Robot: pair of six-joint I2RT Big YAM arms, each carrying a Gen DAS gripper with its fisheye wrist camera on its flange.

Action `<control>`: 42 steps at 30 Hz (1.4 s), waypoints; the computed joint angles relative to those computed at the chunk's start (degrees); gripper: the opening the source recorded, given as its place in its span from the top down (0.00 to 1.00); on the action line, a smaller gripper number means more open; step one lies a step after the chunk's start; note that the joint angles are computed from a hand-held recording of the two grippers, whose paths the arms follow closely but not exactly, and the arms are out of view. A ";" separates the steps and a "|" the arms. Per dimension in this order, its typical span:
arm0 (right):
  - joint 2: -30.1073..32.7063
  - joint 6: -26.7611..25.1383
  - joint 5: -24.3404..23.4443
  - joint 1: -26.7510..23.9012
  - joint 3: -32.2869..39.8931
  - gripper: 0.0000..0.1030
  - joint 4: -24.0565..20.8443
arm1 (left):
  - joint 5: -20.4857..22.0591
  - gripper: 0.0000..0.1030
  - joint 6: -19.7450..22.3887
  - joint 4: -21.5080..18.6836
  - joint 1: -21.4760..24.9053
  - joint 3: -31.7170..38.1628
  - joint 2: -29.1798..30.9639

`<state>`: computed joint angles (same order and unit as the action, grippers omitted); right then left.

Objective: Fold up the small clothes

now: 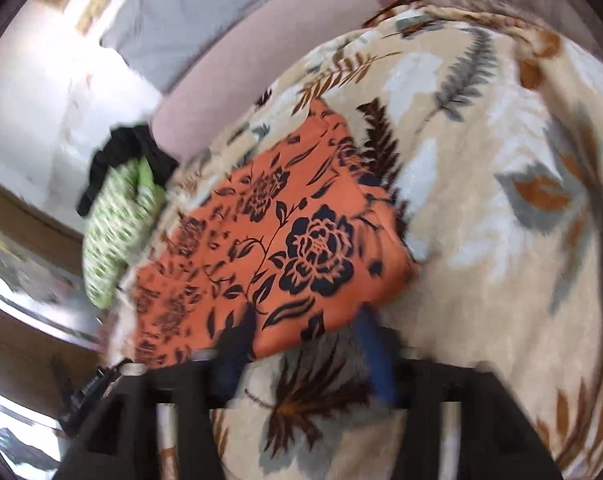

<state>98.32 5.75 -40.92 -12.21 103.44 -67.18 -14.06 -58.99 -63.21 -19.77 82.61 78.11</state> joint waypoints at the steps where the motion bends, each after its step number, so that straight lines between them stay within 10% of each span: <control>1: -0.86 1.04 -0.75 -0.60 -1.68 0.38 1.68 | -0.54 0.14 -0.98 0.40 -0.45 -1.23 -1.13; 5: -0.87 8.60 -5.06 -2.60 -4.90 0.39 5.68 | -2.98 0.14 -4.94 2.03 -1.89 -4.51 -4.13; 10: -2.77 9.40 -7.35 -1.90 -6.62 0.44 13.62 | -5.20 0.14 0.55 4.70 -3.23 -1.99 -0.77; 12: -2.05 9.02 -5.66 -0.44 -5.20 0.63 13.84 | -5.96 0.14 3.46 4.17 -3.91 0.18 1.91; 17: 0.77 9.33 -3.90 1.90 -2.57 0.66 13.55 | -8.75 0.14 7.62 -0.46 -3.79 6.16 8.63; 20: 2.90 9.78 -2.06 2.44 -1.10 0.66 12.07 | -2.73 0.12 5.42 -3.39 -1.57 6.15 11.18; 23: 8.76 6.69 -1.25 2.32 4.28 0.68 0.44 | -2.61 0.11 5.10 -2.95 -1.45 5.71 10.01; 31: 3.08 11.67 -7.21 -2.02 -1.76 0.66 9.04 | -2.62 0.11 -1.42 2.30 -2.72 -2.75 0.01; 42: 2.76 13.96 -7.72 -3.56 -3.36 0.66 7.52 | 6.13 0.11 -4.99 7.61 -2.78 -7.70 -2.50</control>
<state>101.09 19.70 -48.64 -15.78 100.07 -59.67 -7.93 -63.98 -55.60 -22.55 74.91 75.62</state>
